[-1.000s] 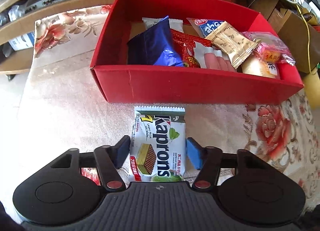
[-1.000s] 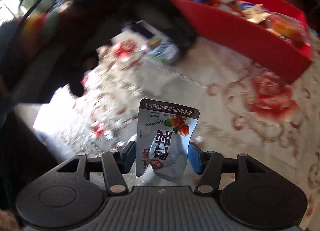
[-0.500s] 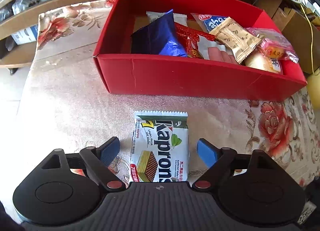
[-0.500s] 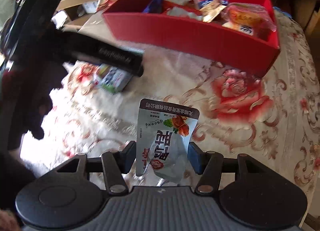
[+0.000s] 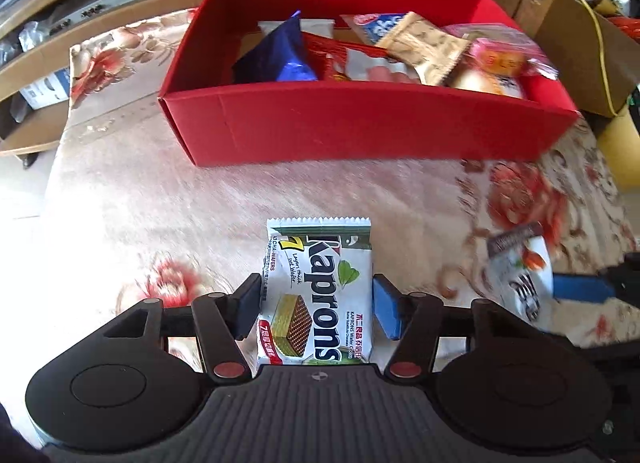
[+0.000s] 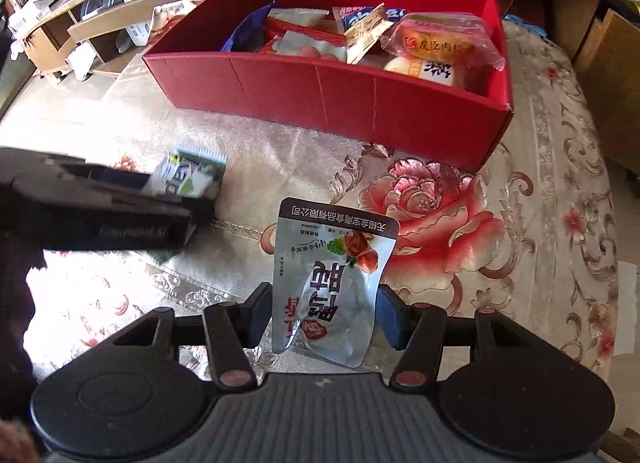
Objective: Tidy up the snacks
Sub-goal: 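Close the left tool on the Kaprons wafer and lift it while the right tool holds the packet, then carry the Kaprons wafer and white packet over the red box with both tools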
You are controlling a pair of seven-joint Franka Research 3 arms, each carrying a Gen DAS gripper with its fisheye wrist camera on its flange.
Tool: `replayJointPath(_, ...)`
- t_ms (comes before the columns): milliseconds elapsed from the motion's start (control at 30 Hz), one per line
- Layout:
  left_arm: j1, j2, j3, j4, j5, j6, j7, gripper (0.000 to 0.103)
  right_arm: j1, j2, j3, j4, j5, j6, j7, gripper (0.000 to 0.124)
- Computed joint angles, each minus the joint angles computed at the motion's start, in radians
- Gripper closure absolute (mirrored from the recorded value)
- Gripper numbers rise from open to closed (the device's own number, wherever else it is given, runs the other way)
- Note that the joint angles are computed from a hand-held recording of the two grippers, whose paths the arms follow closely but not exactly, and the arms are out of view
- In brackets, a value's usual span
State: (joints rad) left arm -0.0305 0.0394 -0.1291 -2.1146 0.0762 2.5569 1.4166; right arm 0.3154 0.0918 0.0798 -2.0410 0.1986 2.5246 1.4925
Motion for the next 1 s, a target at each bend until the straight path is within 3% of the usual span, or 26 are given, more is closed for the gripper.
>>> replayJointPath(333,-0.02,-0.075,-0.003,-0.069,-0.02,0.052,0.01,0.038,-0.001,-0.021,-0.001,-0.013,0.004,0.049,0.001,0.071)
replayJointPath(1000,-0.026,-0.087,0.001,-0.063,0.051,0.134,-0.059,0.038,-0.012,-0.031,-0.003,0.007,0.041,0.091,0.005,0.071)
